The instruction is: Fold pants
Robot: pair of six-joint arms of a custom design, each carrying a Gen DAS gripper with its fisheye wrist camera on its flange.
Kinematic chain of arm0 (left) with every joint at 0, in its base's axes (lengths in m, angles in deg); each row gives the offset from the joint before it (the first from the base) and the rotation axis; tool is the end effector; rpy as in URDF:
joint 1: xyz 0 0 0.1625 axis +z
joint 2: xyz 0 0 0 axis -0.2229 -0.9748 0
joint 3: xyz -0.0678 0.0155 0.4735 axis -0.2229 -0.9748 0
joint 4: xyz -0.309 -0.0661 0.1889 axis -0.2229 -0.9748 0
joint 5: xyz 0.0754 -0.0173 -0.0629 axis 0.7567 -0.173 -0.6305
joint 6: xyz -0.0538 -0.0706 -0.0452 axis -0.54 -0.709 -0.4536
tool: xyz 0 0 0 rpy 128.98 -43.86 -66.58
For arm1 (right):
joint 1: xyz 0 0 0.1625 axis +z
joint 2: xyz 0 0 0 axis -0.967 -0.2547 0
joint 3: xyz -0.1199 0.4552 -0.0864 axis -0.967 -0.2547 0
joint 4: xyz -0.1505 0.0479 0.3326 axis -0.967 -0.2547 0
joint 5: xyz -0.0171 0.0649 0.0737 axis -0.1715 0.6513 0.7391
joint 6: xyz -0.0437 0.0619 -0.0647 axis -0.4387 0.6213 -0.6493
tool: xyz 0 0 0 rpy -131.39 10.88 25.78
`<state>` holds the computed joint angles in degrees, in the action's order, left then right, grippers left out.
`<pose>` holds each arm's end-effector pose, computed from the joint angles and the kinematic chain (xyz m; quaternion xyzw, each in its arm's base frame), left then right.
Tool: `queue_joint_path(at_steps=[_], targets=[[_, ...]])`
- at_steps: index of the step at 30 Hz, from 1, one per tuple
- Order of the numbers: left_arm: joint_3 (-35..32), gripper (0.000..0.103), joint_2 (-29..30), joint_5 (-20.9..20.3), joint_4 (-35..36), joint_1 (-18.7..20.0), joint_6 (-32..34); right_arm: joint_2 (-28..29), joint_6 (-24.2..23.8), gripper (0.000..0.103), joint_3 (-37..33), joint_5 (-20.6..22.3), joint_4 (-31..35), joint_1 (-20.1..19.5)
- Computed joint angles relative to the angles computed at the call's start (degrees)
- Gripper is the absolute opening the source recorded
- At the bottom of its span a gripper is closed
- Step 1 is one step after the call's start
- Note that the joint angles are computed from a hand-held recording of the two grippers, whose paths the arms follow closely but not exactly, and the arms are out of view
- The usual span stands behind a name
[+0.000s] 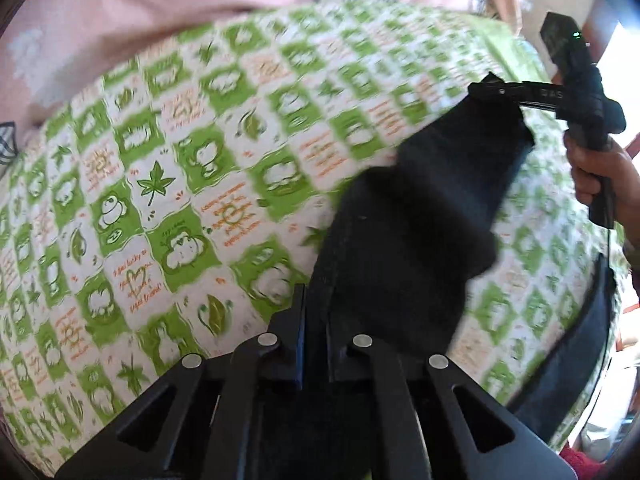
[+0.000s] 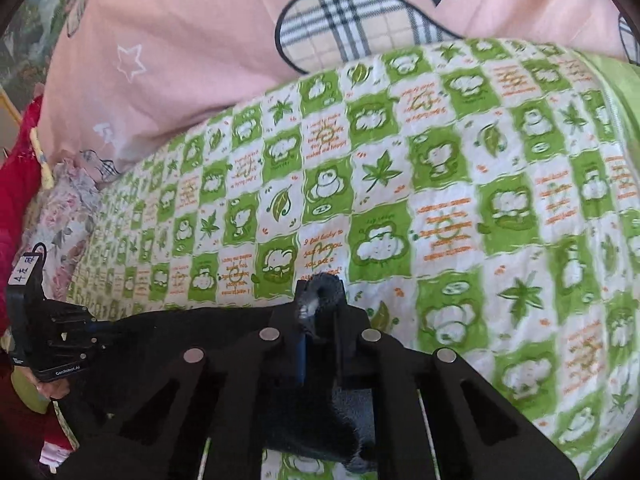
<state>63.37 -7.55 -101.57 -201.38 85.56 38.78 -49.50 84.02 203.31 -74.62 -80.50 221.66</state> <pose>0.0381 -0.4630 0.4277 0.4971 0.8411 0.0113 0.2128 0.4513 -0.2423 0.0394 -0.1013 -0.8488 0.3901 0.3421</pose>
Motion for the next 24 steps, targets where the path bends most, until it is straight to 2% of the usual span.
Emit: queue_joint_path(at_steps=[2,9,14,20,24], targets=[[0.5,0.004,-3.0,-2.1,1.8,-0.4,0.5,-0.6,0.7,0.009,0.2,-0.3,0.3,1.8],[3.1,0.004,-15.0,-7.6,10.7,-2.8,0.2,-2.2,8.4,0.009,-1.5,1.6,9.8,10.9],[4.4,0.004,-21.5,-9.3,14.6,-2.7,1.4,-0.5,14.5,0.009,-5.3,3.6,19.5,17.2],[6.2,0.004,-27.3,-9.7,19.9,-2.6,1.0,2.0,18.6,0.009,-6.9,6.1,22.7,22.2],[5.7,0.003,-29.8,-10.8,22.7,-0.9,2.9,3.8,19.8,0.009,-9.2,5.7,25.1,25.8]])
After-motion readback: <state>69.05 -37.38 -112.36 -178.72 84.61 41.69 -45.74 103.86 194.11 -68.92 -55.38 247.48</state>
